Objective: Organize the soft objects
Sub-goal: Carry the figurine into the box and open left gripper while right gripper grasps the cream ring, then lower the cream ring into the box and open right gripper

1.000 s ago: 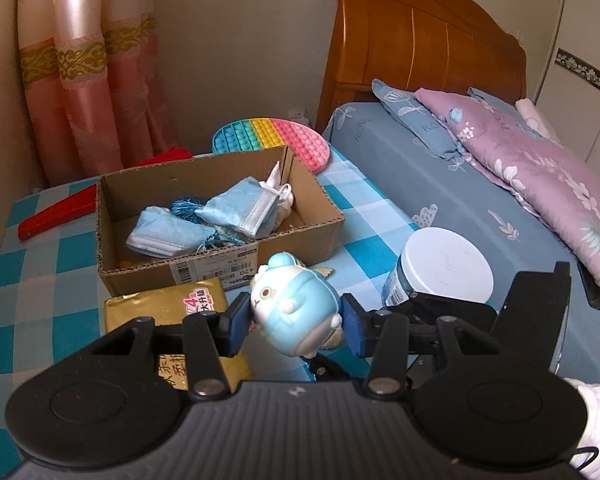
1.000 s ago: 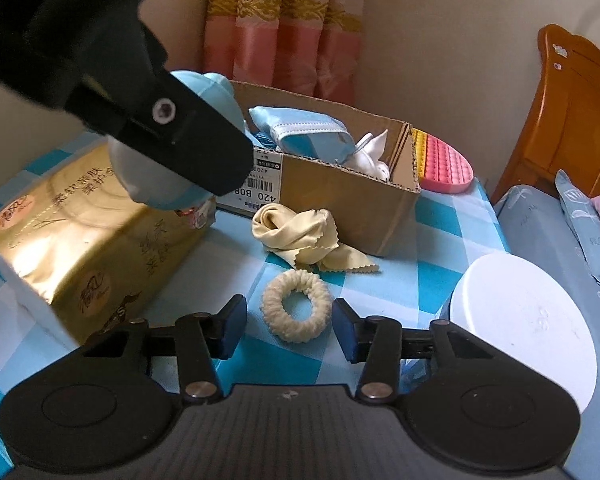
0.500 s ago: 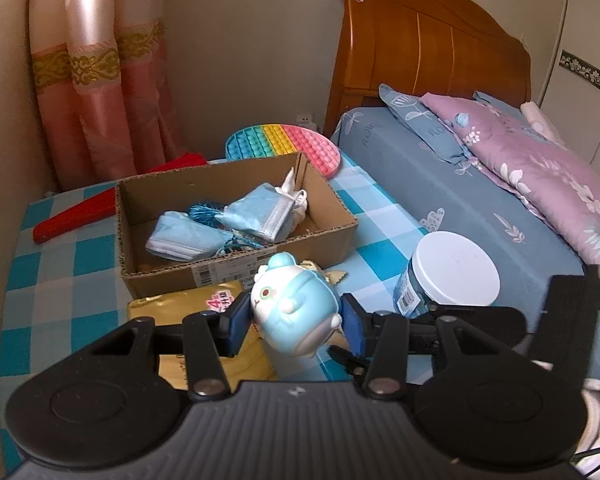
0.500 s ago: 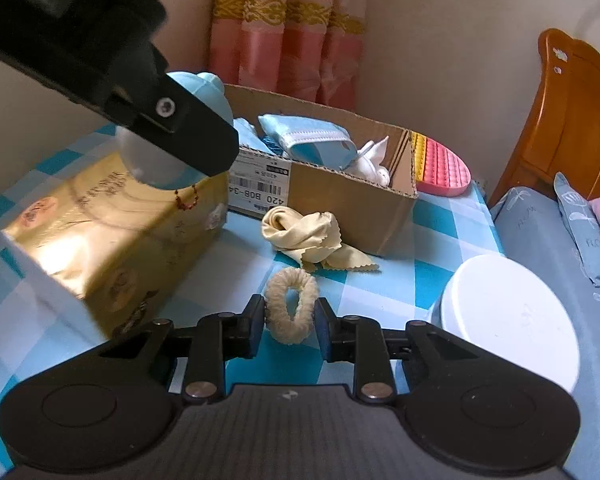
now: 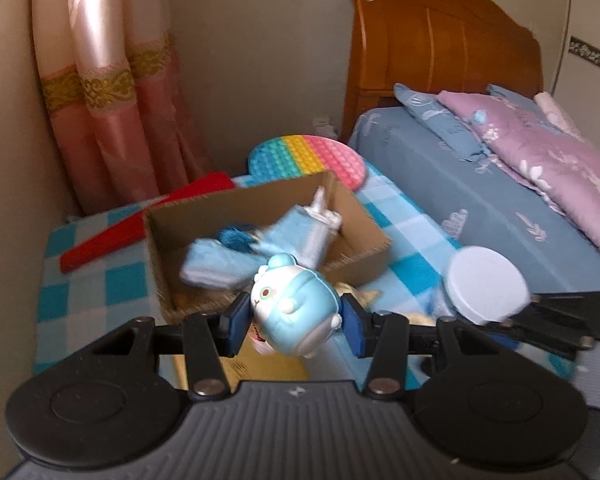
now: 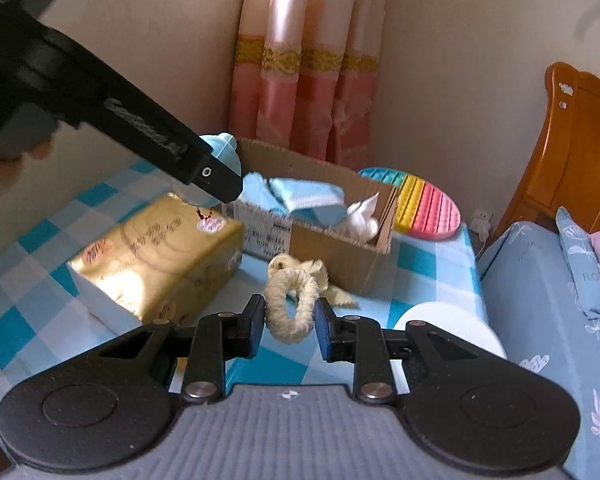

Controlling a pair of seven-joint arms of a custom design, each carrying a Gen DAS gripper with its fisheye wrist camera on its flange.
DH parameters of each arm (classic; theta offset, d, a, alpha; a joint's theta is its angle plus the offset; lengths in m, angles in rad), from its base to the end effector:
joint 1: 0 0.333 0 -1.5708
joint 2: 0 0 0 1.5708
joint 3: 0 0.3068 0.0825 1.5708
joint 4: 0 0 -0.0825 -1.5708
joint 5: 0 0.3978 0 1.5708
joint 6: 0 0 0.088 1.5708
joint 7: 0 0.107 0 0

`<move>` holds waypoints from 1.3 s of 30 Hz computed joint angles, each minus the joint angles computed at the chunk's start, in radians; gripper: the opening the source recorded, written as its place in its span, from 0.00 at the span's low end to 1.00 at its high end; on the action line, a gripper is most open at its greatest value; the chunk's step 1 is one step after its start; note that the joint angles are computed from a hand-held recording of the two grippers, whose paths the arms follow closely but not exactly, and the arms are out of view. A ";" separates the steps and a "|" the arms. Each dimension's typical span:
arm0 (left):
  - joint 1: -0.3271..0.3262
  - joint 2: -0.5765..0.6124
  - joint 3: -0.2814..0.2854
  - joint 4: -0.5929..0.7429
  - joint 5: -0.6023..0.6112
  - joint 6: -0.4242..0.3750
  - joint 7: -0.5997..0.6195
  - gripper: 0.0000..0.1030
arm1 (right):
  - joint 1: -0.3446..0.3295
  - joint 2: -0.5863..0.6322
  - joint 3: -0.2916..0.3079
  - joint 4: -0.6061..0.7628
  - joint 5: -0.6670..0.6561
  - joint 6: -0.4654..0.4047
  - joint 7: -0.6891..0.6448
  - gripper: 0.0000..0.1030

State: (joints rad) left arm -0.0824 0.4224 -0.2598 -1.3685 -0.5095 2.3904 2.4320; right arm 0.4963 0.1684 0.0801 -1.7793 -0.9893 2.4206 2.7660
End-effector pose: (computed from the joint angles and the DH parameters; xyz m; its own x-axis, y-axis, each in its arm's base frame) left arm 0.7061 -0.2152 0.5437 -0.7780 -0.6274 0.0326 -0.4545 0.5261 -0.7188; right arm 0.5577 0.3544 0.4989 -0.0746 -0.9869 0.1433 -0.6337 -0.0640 -0.7709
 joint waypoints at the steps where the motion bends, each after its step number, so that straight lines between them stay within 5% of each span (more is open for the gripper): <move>1: -0.011 0.021 0.008 0.032 0.020 0.001 -0.016 0.46 | -0.001 -0.005 -0.001 -0.002 -0.003 0.002 0.001 0.30; 10: -0.087 0.281 0.054 0.436 0.220 -0.058 -0.222 0.49 | -0.012 -0.032 0.001 -0.007 -0.055 -0.004 0.029 0.30; 12: -0.095 0.335 0.055 0.514 0.247 -0.083 -0.251 0.77 | -0.013 -0.034 0.003 -0.007 -0.057 -0.010 0.036 0.30; 13: -0.098 0.348 0.056 0.530 0.260 -0.085 -0.264 0.80 | -0.014 -0.034 0.004 -0.006 -0.056 -0.012 0.037 0.30; 26: 0.048 -0.018 -0.026 -0.053 0.050 0.203 -0.084 0.98 | -0.025 0.010 -0.006 0.078 -0.008 0.011 -0.023 0.30; 32: 0.055 -0.170 0.002 -0.266 -0.057 0.284 -0.023 0.99 | -0.034 0.094 -0.026 0.198 0.088 0.061 -0.142 0.30; 39: 0.041 -0.274 0.054 -0.423 -0.086 0.323 -0.055 0.99 | -0.041 0.308 -0.053 0.499 0.288 0.079 -0.378 0.30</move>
State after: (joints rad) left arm -0.0411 0.1483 -0.2054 -1.7917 -0.5955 2.7136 2.3771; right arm 0.4554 0.4763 0.0269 -1.2798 -0.7011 2.4997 2.3875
